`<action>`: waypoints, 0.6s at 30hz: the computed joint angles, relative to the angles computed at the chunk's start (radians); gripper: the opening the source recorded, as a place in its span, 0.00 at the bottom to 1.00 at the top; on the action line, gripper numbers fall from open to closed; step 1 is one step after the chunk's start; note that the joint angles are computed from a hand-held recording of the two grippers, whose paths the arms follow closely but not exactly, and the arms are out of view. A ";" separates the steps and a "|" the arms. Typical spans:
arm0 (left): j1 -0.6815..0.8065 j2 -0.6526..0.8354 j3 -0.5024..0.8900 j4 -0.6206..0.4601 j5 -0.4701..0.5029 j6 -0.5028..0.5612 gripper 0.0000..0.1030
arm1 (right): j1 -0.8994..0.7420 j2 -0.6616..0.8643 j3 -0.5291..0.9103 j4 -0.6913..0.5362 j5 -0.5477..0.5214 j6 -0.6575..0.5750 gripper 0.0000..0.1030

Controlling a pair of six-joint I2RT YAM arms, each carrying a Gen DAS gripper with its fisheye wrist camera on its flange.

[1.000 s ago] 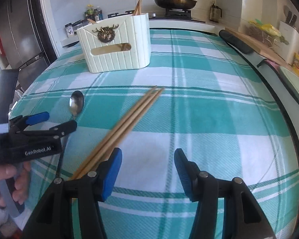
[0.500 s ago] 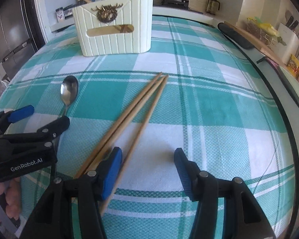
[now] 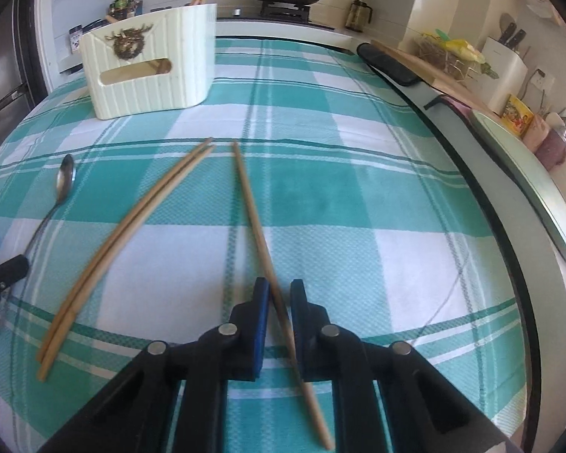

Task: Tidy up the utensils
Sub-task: 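Lower the right tool around a wooden chopstick while the left tool approaches the small spoon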

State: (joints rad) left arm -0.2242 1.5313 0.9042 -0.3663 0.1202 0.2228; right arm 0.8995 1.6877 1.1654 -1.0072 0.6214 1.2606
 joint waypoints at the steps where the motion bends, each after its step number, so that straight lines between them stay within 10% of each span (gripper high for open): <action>1: 0.009 -0.001 -0.001 0.000 0.000 0.001 0.99 | -0.001 -0.012 -0.015 -0.012 0.005 0.012 0.11; 8: 0.019 -0.004 -0.013 0.013 0.033 0.038 0.99 | 0.012 -0.066 -0.091 0.031 0.054 -0.037 0.33; 18: 0.025 -0.009 -0.026 0.033 0.052 0.044 1.00 | -0.002 -0.188 -0.245 0.210 0.051 -0.064 0.39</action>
